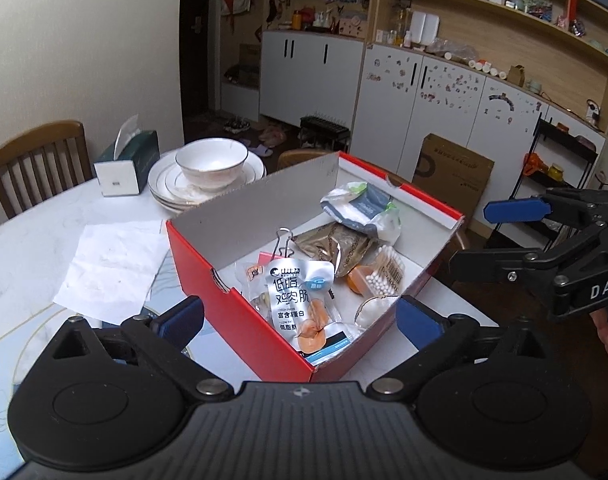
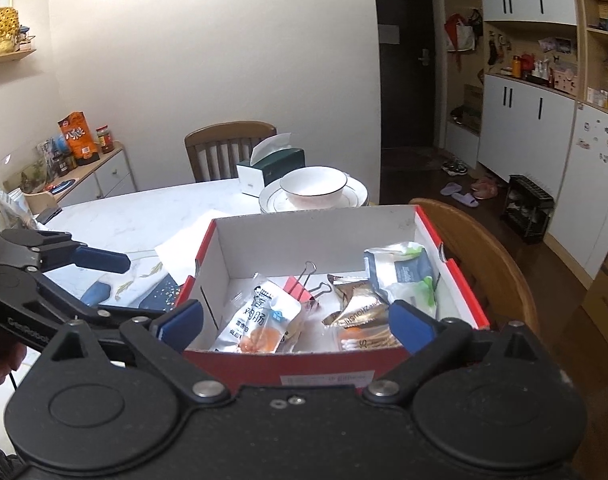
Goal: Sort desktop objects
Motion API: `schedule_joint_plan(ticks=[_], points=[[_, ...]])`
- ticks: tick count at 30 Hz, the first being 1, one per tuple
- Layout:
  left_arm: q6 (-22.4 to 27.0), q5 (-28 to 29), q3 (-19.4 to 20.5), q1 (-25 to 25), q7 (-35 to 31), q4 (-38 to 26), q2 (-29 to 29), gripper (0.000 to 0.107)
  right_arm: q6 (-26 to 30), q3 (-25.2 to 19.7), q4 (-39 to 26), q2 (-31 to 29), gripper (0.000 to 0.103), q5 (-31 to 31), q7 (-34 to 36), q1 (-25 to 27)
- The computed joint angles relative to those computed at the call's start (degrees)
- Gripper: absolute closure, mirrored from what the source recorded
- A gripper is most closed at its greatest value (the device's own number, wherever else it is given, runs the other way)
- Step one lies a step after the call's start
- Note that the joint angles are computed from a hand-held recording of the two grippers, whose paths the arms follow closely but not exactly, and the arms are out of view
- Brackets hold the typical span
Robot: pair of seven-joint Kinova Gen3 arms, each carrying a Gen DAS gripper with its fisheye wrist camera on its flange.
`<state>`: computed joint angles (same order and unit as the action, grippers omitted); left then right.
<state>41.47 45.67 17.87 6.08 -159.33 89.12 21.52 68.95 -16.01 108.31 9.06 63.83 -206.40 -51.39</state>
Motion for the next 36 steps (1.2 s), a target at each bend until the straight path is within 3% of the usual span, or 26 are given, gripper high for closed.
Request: schedule_joint_plan(ticks=[12, 36], points=[[1.6, 6.5, -0.8, -2.9, -7.3, 3.0, -2.5, 0.005, 5.2, -0.2, -2.9, 2.0, 0.004, -0.3, -2.1, -3.4], [3.4, 8.2, -2.6, -3.1, -9.7, 3.1, -2.4, 0.005, 5.0, 1.2, -5.0, 3.8, 0.004, -0.8, -2.8, -4.5]])
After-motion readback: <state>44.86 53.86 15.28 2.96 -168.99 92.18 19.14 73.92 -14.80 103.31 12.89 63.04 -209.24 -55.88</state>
